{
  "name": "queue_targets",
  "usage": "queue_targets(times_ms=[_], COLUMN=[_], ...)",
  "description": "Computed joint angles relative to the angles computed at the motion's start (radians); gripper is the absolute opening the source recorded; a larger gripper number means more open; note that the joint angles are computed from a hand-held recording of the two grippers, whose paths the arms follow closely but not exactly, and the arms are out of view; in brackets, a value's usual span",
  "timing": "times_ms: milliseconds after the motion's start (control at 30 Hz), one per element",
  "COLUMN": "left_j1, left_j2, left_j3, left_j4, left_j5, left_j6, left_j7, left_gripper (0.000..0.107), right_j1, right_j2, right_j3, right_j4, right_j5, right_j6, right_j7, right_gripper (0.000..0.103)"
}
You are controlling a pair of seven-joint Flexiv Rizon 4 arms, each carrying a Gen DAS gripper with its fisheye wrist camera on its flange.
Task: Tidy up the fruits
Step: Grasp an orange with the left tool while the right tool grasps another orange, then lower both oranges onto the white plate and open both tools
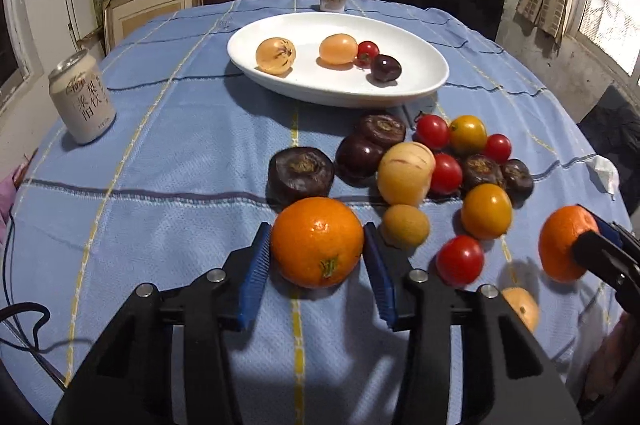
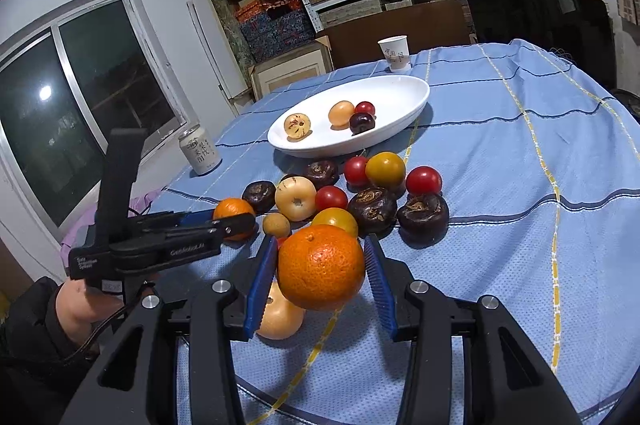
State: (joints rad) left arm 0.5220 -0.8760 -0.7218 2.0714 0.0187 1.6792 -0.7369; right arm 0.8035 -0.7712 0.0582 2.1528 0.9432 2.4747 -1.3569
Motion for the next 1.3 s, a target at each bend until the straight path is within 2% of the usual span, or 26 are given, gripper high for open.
queue_targets(times_ms=[400, 700, 900, 1000, 1133, 1300], left_j1=[0.152, 0.236, 0.31, 0.334, 0.347, 0.319], left_j2=[0.002, 0.004, -0.006, -0.008, -0.008, 0.0], left_j3=[-0.107, -0.168, -0.241, -0.277, -0.328, -0.374], left_j4=[0.099, 0.132, 0.147, 0.14, 0.108, 0.042], left_j5=[0.095, 0.151, 0.173, 0.178, 0.147, 0.087], left_j6=[0.066, 0.083, 0.074, 0.059, 0.01, -0.044], left_j7=[-0.024, -0.05, -0.058, -0.051, -0.047, -0.037], left_gripper=[0.045, 0.045, 0.045, 0.045, 0.045, 0.045], right_j1=[0.006, 0.016, 0.018, 0.018, -0.037, -0.096], right_j2=[-0.002, 0.006, 0.054, 0.104, 0.178, 0.253], right_j3=[0.002, 0.0, -0.003, -0.02, -0.01, -0.034], right_j4=[-0.008, -0.041, -0.075, -0.104, -0.118, -0.199], right_j5=[0.027, 0.105, 0.189, 0.251, 0.259, 0.339], right_j6=[0.016, 0.006, -0.03, -0.044, -0.057, -0.118], right_j7=[-0.018, -0.101, -0.243, -0.387, -0.493, -0.734], right_gripper=[0.045, 0.045, 0.045, 0.045, 0.045, 0.045])
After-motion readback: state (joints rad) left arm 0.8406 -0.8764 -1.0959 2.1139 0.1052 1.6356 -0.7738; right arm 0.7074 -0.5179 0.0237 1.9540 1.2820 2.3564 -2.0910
